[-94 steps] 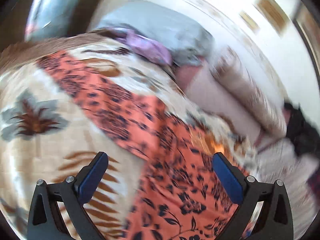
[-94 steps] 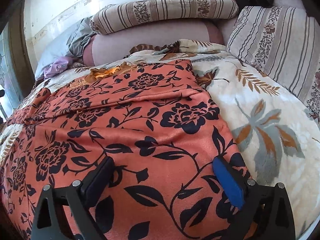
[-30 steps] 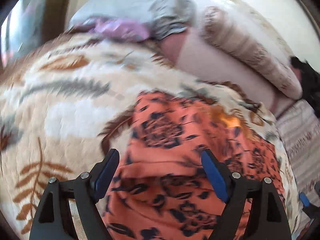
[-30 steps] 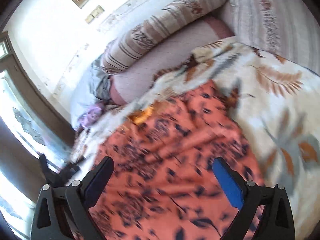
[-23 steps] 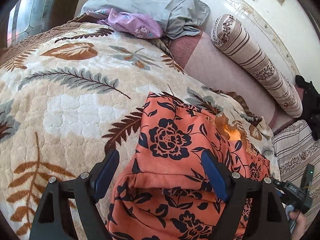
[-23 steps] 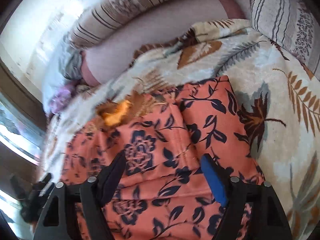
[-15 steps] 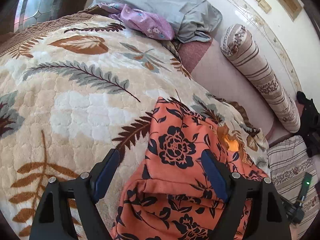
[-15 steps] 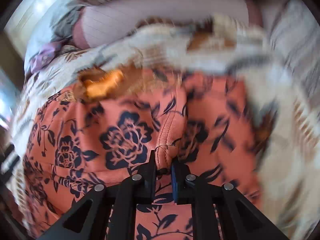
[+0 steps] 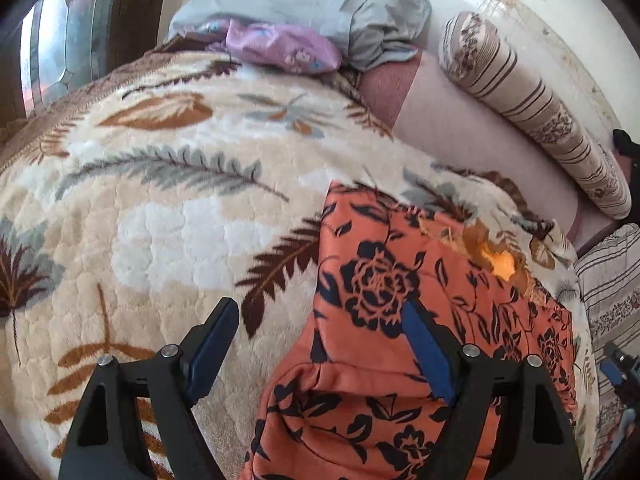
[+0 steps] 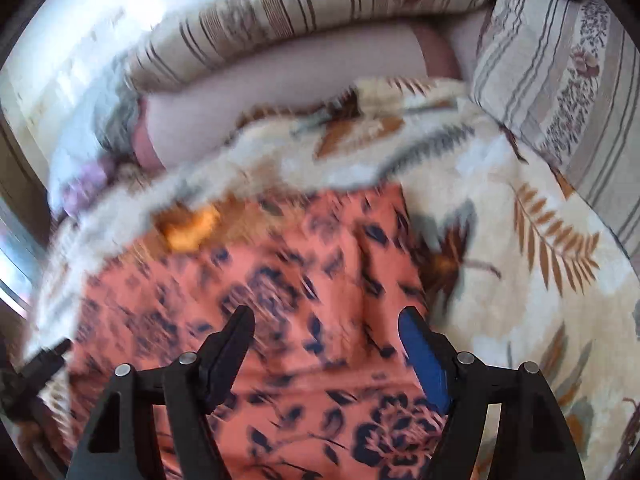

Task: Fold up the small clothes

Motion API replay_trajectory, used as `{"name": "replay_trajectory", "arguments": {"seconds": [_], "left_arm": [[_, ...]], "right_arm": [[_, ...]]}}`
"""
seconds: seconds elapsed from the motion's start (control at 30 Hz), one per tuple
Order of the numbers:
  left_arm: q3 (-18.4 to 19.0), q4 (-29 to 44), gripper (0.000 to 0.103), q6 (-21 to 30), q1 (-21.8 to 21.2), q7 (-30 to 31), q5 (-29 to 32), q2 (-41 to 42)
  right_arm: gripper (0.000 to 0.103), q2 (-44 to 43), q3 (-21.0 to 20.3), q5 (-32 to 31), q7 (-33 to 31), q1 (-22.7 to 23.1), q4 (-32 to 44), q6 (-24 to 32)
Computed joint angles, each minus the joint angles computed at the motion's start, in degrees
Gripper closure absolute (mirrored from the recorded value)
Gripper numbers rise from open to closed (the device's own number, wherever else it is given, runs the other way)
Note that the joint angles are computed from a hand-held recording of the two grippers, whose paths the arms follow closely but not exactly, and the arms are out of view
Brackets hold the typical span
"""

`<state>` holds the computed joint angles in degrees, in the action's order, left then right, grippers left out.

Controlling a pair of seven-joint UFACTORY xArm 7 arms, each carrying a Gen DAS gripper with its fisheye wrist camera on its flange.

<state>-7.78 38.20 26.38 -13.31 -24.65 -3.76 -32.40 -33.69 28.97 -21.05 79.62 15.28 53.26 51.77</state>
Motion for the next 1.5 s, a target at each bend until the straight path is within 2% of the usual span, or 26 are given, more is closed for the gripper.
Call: {"name": "replay_trajectory", "arguments": {"seconds": [0.07, 0.1, 0.17, 0.23, 0.3, 0.37, 0.43, 0.47, 0.5, 0.53, 0.6, 0.63, 0.7, 0.8, 0.83, 0.87, 0.97, 1.03, 1.07, 1.1, 1.13, 1.2, 1.3, 1.37, 1.43, 1.5], "left_arm": [[-2.27, 1.64, 0.019, 3.49, 1.54, 0.44, 3.15, 2.00], [-1.42, 3.29, 0.019, 7.66, 0.19, 2.27, 2.56, 4.55], [-2.08, 3.04, 0.019, 8.80, 0.31, 1.67, 3.27, 5.30], [-2.65, 1.37, 0.019, 4.06, 0.65, 0.56, 4.65, 2.57], [-2.28, -0.24, 0.019, -0.27, 0.74, 0.95, 4.96, 0.50], [-2.16, 1.37, 0.019, 2.77, 0.95, 0.68, 4.43, 2.74], [1.39, 3.70, 0.019, 8.19, -2.81, 3.17, -0.31, 7.61], [-0.35, 3.53, 0.019, 7.30, -1.33, 3.25, 0.63, 7.03], [-2.43, 3.11, 0.019, 6.28, 0.21, 2.15, 3.71, 5.89], [-2.10, 3.05, 0.019, 5.36, -0.40, 2.80, 4.42, 5.18], [0.77, 0.74, 0.018, -0.05, -2.71, 6.25, 1.21, 2.08], [1.44, 0.56, 0.018, -1.23, -2.70, 6.69, 0.31, 1.39], [6.09, 1.81, 0.018, -2.03, -6.29, 11.28, -4.69, 2.48], [11.80, 6.24, 0.018, -0.78, -11.27, 19.61, -14.15, 7.36], [14.50, 8.21, 0.018, -0.33, -13.87, 24.00, -18.81, 9.51], [15.39, 10.14, 0.018, 0.35, -14.55, 26.00, -21.42, 11.59], [16.06, 15.62, 0.018, 3.24, -14.40, 30.76, -25.73, 17.78], [15.35, 18.76, 0.019, 6.15, -12.80, 29.91, -26.05, 22.20], [14.55, 19.60, 0.030, 7.34, -11.60, 29.07, -25.95, 23.62], [14.98, 20.22, 0.048, 7.69, -11.84, 29.01, -25.93, 24.64], [13.17, 21.02, 0.088, 7.97, -9.90, 27.68, -23.51, 25.59], [11.83, 21.21, 0.091, 7.43, -8.55, 27.37, -23.24, 25.66], [8.59, 19.87, 0.091, 4.36, -6.05, 25.12, -18.06, 26.43], [6.96, 19.66, 0.090, 3.71, -4.50, 23.97, -17.00, 26.18], [4.61, 20.25, 0.089, 4.80, -2.30, 20.11, -12.17, 24.78], [4.02, 18.38, 0.083, 1.76, -2.10, 22.24, -13.91, 21.32]], "right_arm": [[0.021, 0.41, -4.05, 0.58, -0.64, 1.96, -2.28, -9.69], [0.017, 1.70, -5.11, 2.51, -1.56, 1.65, -3.56, -15.10], [0.017, 4.52, -7.53, 7.86, -3.76, 2.30, -6.23, -19.75], [0.025, 6.41, -10.36, 14.46, -3.20, 4.30, -9.00, -18.56], [0.029, 3.51, -8.15, 13.36, -2.77, 1.58, -9.80, -20.08], [0.028, 1.62, -8.02, 8.37, -0.99, 1.36, -9.88, -21.99], [0.018, 2.95, -12.85, 7.56, -2.72, 5.91, -9.70, -22.28], [0.013, 5.38, -15.20, 10.73, -6.63, 7.86, -8.56, -18.86], [0.014, 6.89, -15.61, 12.74, -8.16, 7.41, -8.31, -16.85], [0.020, 6.00, -16.02, 12.68, -7.32, 7.36, -8.76, -17.24], [0.020, 0.99, -15.25, 7.43, -3.01, 5.55, -11.67, -22.57], [0.020, -1.66, -13.05, 6.23, -3.07, 2.34, -12.45, -22.72], [0.020, -3.79, -12.84, 7.25, -5.61, -0.64, -12.11, -19.56], [0.022, -2.74, -19.24, 8.86, -11.29, 1.53, -12.65, -18.31], [0.029, -2.41, -21.10, 10.20, -13.46, 2.15, -13.97, -20.13], [0.035, -1.68, -21.95, 11.37, -15.66, 2.23, -14.08, -21.21], [0.035, -0.40, -25.43, 14.88, -22.01, 4.70, -15.14, -23.26], [0.035, 1.20, -26.59, 17.24, -26.35, 5.65, -16.57, -24.71], [0.040, 1.58, -26.53, 17.49, -28.09, 5.52, -16.36, -24.96], [0.066, 1.69, -26.92, 18.49, -29.80, 5.88, -16.05, -24.84], [0.085, 1.95, -27.69, 20.11, -32.21, 6.54, -15.25, -23.50], [0.089, 2.77, -23.24, 18.36, -34.22, 2.67, -11.69, -17.90], [0.090, 4.24, -18.81, 10.65, -31.53, -1.32, -9.20, -11.46], [0.088, 4.61, -20.37, 12.05, -30.87, -0.70, -10.96, -13.27], [0.086, 2.69, -18.90, 12.76, -28.44, -2.51, -11.15, -14.07], [0.080, 0.53, -18.37, 9.95, -25.62, -2.29, -10.97, -14.39]]}}
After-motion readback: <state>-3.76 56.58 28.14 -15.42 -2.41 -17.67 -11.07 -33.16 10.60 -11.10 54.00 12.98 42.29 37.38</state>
